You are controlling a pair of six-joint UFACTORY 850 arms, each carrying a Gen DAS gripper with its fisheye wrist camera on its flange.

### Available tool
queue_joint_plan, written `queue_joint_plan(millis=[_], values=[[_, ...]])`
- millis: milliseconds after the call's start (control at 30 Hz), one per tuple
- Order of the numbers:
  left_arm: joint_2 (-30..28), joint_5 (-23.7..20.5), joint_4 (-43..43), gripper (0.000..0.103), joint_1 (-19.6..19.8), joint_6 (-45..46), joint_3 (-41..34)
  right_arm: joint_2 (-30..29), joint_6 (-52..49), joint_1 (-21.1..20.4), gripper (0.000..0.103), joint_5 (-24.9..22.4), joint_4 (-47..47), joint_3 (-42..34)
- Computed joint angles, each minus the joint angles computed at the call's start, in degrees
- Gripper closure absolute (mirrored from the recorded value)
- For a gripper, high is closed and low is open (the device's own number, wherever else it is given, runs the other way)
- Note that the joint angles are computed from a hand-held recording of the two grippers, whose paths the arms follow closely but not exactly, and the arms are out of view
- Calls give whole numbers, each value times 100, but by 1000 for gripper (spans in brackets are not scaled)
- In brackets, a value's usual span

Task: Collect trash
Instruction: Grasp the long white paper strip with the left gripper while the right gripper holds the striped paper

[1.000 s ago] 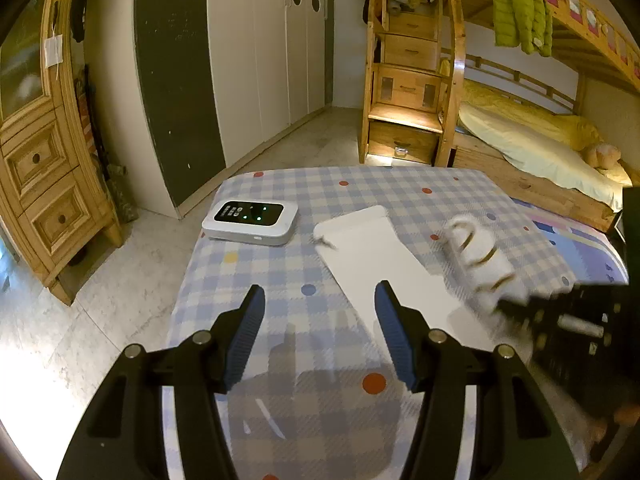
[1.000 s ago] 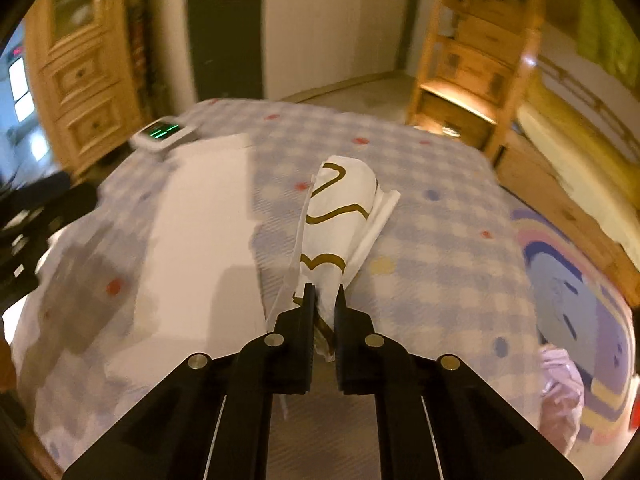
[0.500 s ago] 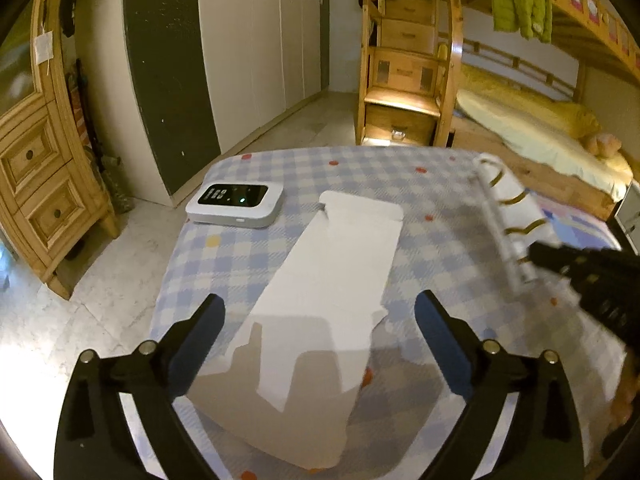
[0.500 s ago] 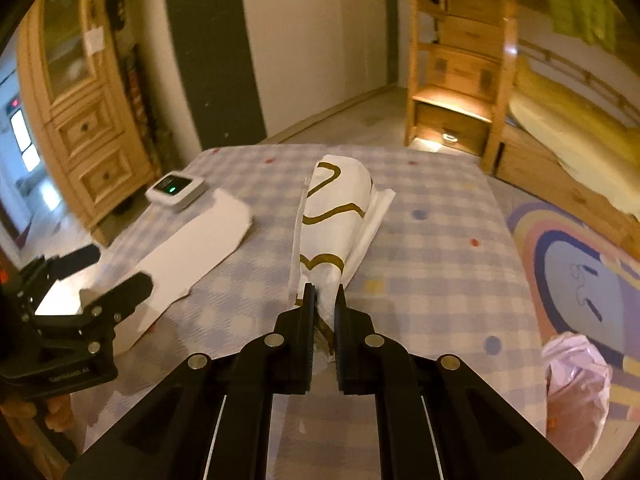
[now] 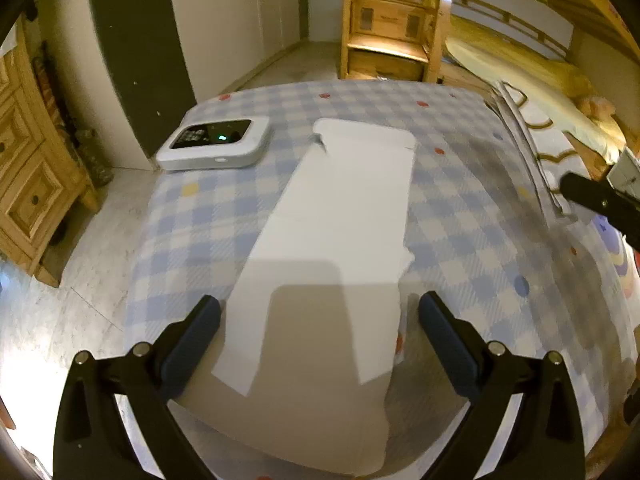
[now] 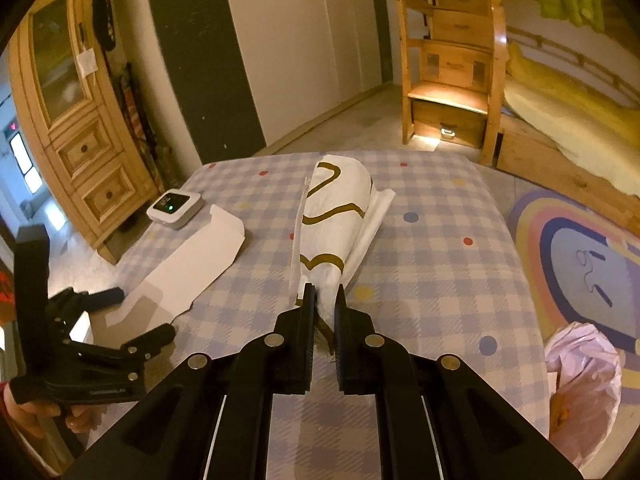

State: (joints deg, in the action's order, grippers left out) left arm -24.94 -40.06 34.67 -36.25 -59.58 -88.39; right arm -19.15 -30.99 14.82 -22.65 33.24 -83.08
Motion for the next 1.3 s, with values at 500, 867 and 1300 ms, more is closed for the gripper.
queue_joint_plan(millis=[500,867,1300], values=[[-298,-225,524,29,-299,-293,-419,-115,755,122,94,-84,-890,-87],[-242,306,562,73,-340,-322,-450,-9,599,17,94,30,-622,9],[-796,-425,-73,7,-322,-182,-1120,-18,607,-29,94,-31,-648,-9]])
